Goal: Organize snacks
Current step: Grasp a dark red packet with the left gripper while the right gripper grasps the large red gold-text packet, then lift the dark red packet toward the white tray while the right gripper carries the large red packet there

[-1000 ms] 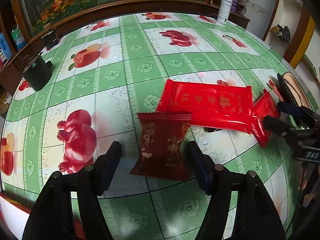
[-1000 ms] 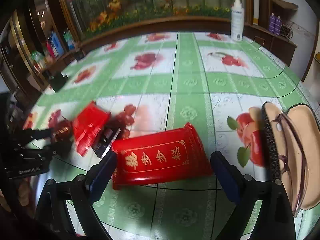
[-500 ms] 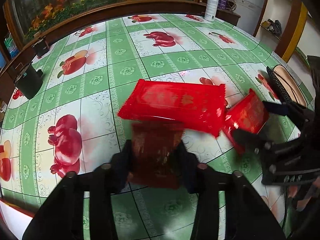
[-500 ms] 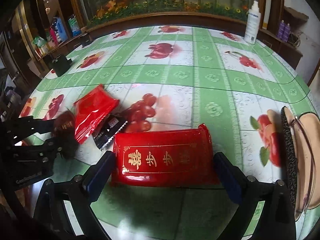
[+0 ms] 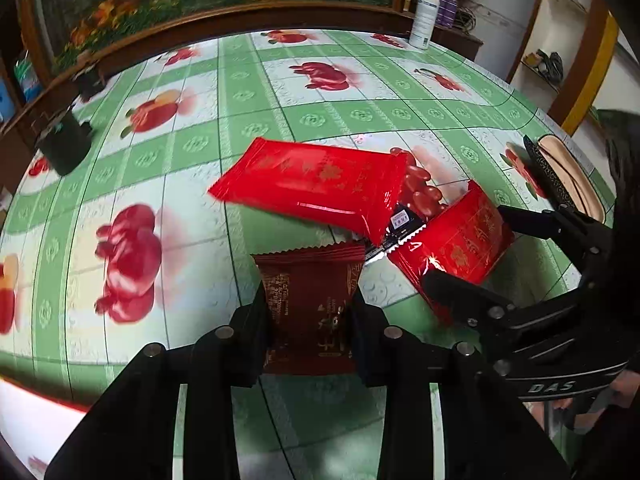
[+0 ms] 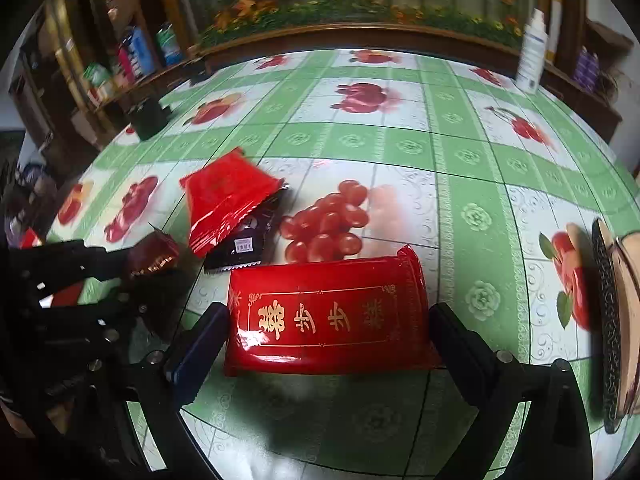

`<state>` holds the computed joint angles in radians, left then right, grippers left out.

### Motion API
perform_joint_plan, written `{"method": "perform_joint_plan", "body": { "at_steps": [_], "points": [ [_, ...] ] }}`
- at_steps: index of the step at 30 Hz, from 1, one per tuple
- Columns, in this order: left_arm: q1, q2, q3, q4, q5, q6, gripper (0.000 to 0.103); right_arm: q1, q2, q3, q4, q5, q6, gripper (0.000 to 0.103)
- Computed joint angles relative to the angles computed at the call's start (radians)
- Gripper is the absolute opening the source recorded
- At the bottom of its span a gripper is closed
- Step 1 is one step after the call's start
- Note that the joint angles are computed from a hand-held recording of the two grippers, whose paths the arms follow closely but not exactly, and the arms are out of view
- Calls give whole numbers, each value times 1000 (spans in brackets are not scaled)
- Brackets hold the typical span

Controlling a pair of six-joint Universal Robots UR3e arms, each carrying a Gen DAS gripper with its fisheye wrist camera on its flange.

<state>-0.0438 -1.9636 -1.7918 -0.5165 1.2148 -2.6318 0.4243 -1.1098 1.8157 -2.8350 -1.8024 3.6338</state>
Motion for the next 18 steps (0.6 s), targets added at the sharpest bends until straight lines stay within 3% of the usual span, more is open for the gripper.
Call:
{"method": "perform_joint_plan", "body": {
  "at_steps": [9, 13, 18],
  "points": [
    [72, 128, -175, 38, -37, 17, 31, 42, 33, -6, -55, -10, -97, 100],
    [142, 290, -331, 48, -77, 63, 31, 49, 24, 9, -71, -17, -92, 95],
    [248, 498, -462, -43, -139, 139, 31, 59, 7, 27, -84, -14, -98, 86]
  ]
}}
